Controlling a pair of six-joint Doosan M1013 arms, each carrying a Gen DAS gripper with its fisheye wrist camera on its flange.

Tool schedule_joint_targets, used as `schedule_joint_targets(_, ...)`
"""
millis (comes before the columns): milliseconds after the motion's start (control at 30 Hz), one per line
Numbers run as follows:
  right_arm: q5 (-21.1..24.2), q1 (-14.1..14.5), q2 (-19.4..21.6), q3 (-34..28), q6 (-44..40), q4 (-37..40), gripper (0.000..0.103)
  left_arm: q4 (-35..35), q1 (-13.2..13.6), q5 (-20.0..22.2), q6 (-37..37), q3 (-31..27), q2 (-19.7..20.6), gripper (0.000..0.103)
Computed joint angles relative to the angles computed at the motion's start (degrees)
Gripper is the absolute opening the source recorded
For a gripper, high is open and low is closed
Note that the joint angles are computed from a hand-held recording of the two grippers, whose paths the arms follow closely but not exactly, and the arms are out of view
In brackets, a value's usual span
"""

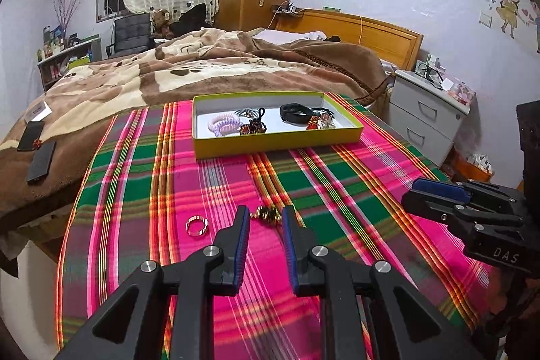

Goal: Organize jewelry
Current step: 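Withdraw both tools and move the left tool toward the gold ring while the right approaches the gold charm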

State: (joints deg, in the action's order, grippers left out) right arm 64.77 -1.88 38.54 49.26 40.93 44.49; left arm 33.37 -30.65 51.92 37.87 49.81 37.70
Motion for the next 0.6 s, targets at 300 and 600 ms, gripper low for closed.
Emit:
schedule_joint_targets(300,0.2,-0.5,-1.4,2.8,-0.6,0.9,0.034,1.7,-1.0,0.0,-3.3,4.7,-2.3,0.019)
schedule_joint_targets(600,1.2,0.4,-1.6,3.5,-2.1,0.1,0.034,2.4,-0.7,0.7,-5.0,6.9,-3.4,0.02)
